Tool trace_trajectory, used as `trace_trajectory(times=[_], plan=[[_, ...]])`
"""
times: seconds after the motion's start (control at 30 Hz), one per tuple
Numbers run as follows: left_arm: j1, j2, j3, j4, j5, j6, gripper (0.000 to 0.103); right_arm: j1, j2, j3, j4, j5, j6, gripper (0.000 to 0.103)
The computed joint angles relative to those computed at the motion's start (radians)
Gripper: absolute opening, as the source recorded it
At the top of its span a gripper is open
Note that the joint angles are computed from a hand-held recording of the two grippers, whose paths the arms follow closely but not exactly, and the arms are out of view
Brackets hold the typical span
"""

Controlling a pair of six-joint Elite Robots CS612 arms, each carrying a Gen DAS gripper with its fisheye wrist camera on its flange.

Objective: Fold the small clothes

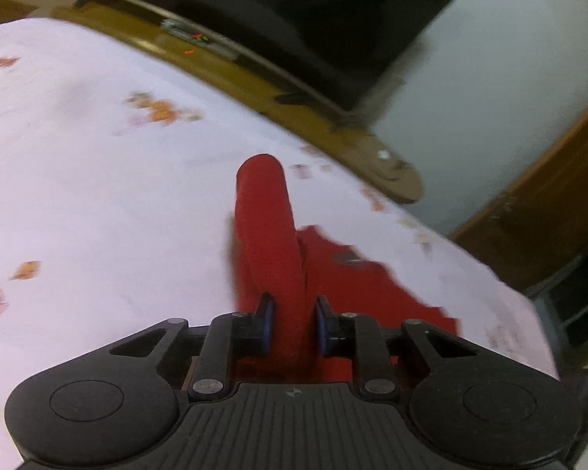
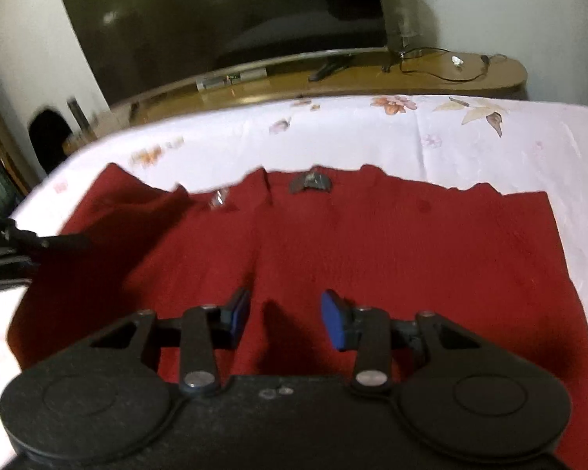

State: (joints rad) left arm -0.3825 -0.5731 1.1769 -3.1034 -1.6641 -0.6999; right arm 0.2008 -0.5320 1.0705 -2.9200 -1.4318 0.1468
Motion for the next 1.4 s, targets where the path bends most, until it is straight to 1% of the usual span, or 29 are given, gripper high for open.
trace_trajectory(times=[0.07,0.13,0.2,0.23,0.3,0.37,0.4,0.47,0.53,0.63,0.67,0.7,0.77,0.8,0.83,0.9,0.93,1.0,1.03,1.07,1.13,1.23,1.33,1.37,1.4], plan=[[-0.010,0.011,-0.031,0.001,-0.032,0.020,0.021,-0.013,-0.012,0.026,-0.022,0.047,0.036,0.042],[-0.020,0.029,-0.071,0.014,-0.072,0.020,0.019,-0.022,-0.019,0.038,-0.033,0.074,0.067,0.042],[-0.032,0.056,-0.124,0.042,-0.125,0.022,0.007,-0.037,-0.028,0.056,-0.053,0.098,0.106,0.042],[-0.039,0.069,-0.150,0.059,-0.146,0.023,0.007,-0.045,-0.035,0.071,-0.067,0.109,0.127,0.042],[-0.058,0.095,-0.199,0.097,-0.157,0.041,0.007,-0.062,-0.052,0.106,-0.099,0.129,0.158,0.042],[-0.070,0.112,-0.230,0.140,-0.171,0.020,0.007,-0.078,-0.068,0.140,-0.126,0.133,0.181,0.047],[-0.075,0.110,-0.230,0.145,-0.157,0.027,0.007,-0.085,-0.073,0.152,-0.131,0.145,0.186,0.048],[-0.084,0.093,-0.212,0.149,-0.119,0.057,0.007,-0.099,-0.079,0.172,-0.138,0.191,0.219,0.050],[-0.082,0.072,-0.192,0.159,-0.087,0.069,0.007,-0.106,-0.075,0.177,-0.146,0.232,0.247,0.051],[-0.076,0.031,-0.139,0.152,0.003,0.115,0.007,-0.106,-0.059,0.153,-0.133,0.294,0.269,0.054],[-0.073,0.016,-0.115,0.143,0.038,0.124,0.007,-0.102,-0.053,0.140,-0.125,0.309,0.264,0.054],[-0.069,0.006,-0.098,0.137,0.063,0.117,0.008,-0.097,-0.049,0.129,-0.115,0.317,0.255,0.056],[-0.058,-0.005,-0.073,0.123,0.107,0.091,0.008,-0.086,-0.039,0.100,-0.093,0.333,0.233,0.067],[-0.054,-0.009,-0.064,0.130,0.126,0.082,0.008,-0.082,-0.030,0.083,-0.088,0.343,0.228,0.069],[-0.049,-0.008,-0.060,0.138,0.127,0.073,0.008,-0.079,-0.024,0.069,-0.080,0.356,0.224,0.070],[-0.040,-0.005,-0.056,0.170,0.105,0.060,0.008,-0.070,-0.005,0.025,-0.043,0.380,0.218,0.072],[-0.040,-0.003,-0.054,0.174,0.101,0.065,0.008,-0.065,0.005,0.003,-0.020,0.387,0.216,0.073],[-0.044,-0.002,-0.040,0.165,0.120,0.076,0.008,-0.058,0.019,-0.031,0.020,0.387,0.206,0.077],[-0.045,0.001,-0.039,0.160,0.120,0.066,0.008,-0.056,0.026,-0.048,0.040,0.389,0.206,0.077],[-0.044,0.004,-0.036,0.151,0.106,0.049,0.008,-0.056,0.032,-0.060,0.050,0.401,0.214,0.077],[-0.044,0.010,-0.040,0.153,0.082,0.034,0.008,-0.061,0.035,-0.059,0.021,0.426,0.249,0.077],[-0.049,0.009,-0.030,0.128,0.052,0.071,0.007,-0.064,0.036,-0.063,0.010,0.406,0.267,0.078],[-0.057,0.007,-0.027,0.134,0.043,0.119,0.008,-0.059,0.049,-0.097,0.070,0.387,0.245,0.078],[-0.058,0.008,-0.028,0.137,0.040,0.123,0.007,-0.059,0.054,-0.103,0.062,0.391,0.262,0.078],[-0.057,0.009,-0.028,0.141,0.033,0.127,0.007,-0.061,0.056,-0.101,0.033,0.393,0.285,0.078]])
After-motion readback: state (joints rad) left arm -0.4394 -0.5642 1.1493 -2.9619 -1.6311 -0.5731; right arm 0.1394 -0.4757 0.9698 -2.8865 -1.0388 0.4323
